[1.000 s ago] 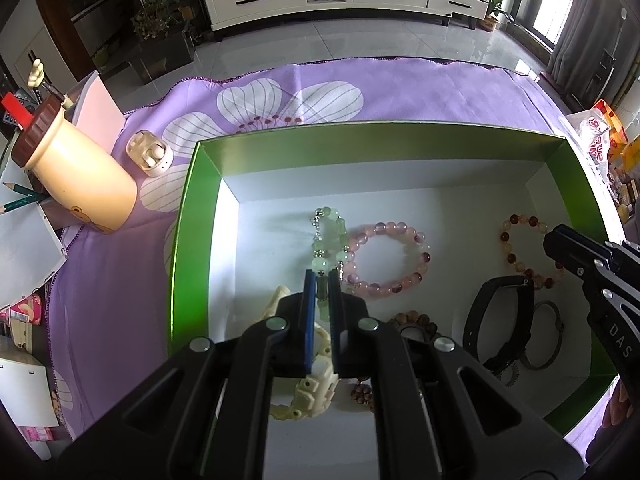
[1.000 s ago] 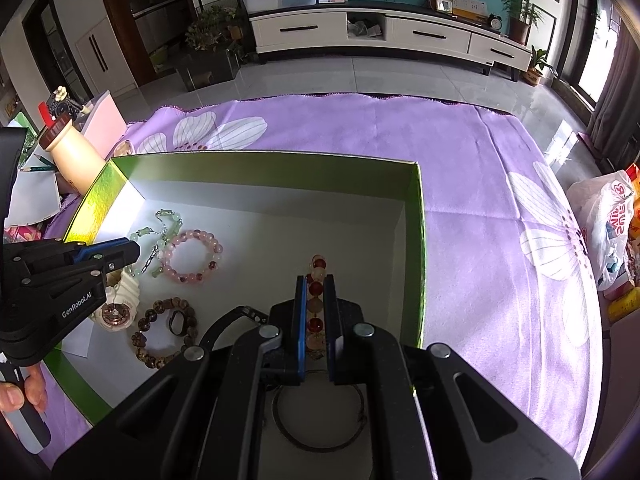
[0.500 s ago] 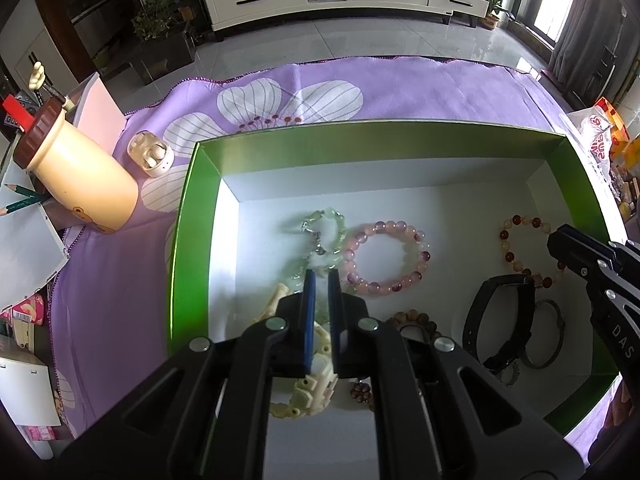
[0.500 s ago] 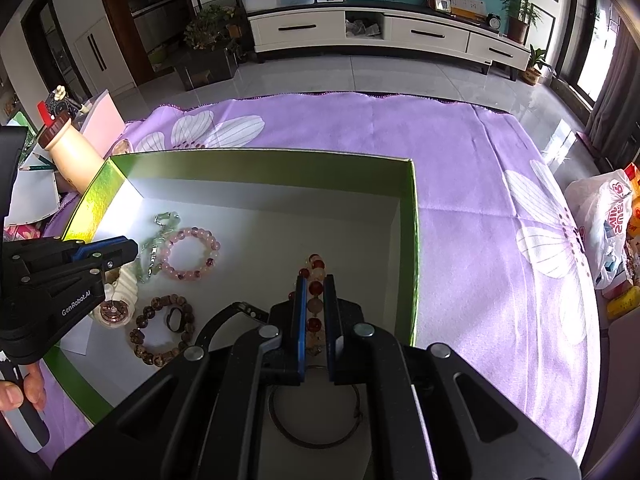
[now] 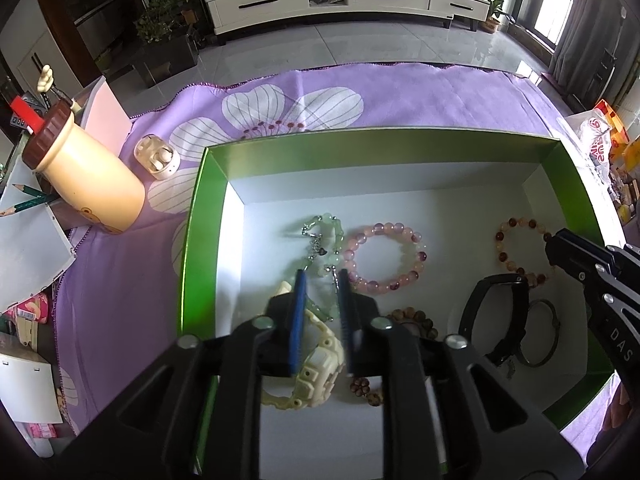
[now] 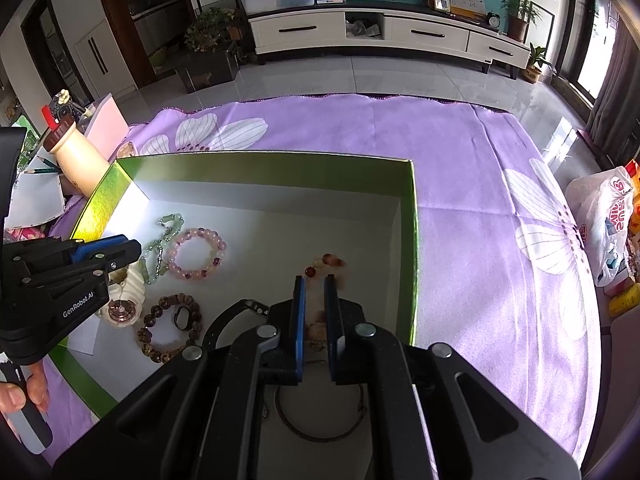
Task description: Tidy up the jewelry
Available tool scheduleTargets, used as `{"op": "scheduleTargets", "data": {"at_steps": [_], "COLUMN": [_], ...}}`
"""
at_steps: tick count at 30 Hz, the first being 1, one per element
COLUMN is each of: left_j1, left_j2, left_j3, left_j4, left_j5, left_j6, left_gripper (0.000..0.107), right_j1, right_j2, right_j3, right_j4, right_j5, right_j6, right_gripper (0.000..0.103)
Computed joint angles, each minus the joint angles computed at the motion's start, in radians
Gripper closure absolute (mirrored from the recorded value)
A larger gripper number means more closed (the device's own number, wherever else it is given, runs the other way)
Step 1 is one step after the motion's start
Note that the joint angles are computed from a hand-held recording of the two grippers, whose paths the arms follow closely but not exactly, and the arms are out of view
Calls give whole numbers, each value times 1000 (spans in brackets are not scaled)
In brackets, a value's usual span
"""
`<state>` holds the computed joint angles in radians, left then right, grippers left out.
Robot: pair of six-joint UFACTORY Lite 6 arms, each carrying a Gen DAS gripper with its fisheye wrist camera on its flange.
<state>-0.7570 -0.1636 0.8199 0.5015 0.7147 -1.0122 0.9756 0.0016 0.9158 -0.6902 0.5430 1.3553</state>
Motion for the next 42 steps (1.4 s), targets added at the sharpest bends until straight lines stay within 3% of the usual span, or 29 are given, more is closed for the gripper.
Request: {"op": "scheduleTargets", "data": {"at_steps": [6, 10, 14, 16, 23, 26, 28, 36, 38, 42], "left_j1": [-22, -49, -72, -86, -165, -208, -227, -318, -339, -375], "left_j2": [-17, -43, -72, -74, -126, -153, -168, -233, -239, -260], "left_j3": [13, 20, 30, 41, 62, 67, 70, 109, 127, 158], "left_j4": [-2, 11, 17, 21, 34, 44, 48, 35, 34, 28], "left_j5": [31, 74, 109, 130, 225, 271, 294, 414, 449, 501], "left_j6": [-3, -20, -39, -44, -79, -103, -111, -155, -165, -179], "left_gripper": [83, 74, 57, 55, 41, 33, 30, 18, 13, 12], "right_j1": [4, 16, 37, 43, 92, 124, 143, 205, 224, 265], "right_j2": [-30, -56, -92, -107, -171, -197, -214, -269, -280, -299], "right_j3": [-10, -18, -20, -20, -23, -22, -21, 1, 10, 36], "right_j4": [20, 24, 28, 32, 37, 38, 35, 95, 106, 113], "right_j5": [19, 36, 77, 93, 164, 210, 234, 342, 366, 430], "right_j6": [-13, -8, -8, -7, 18, 35, 47, 54, 56, 59], "right_gripper": [90, 90, 89, 85, 64, 48, 44, 13, 8, 1]}}
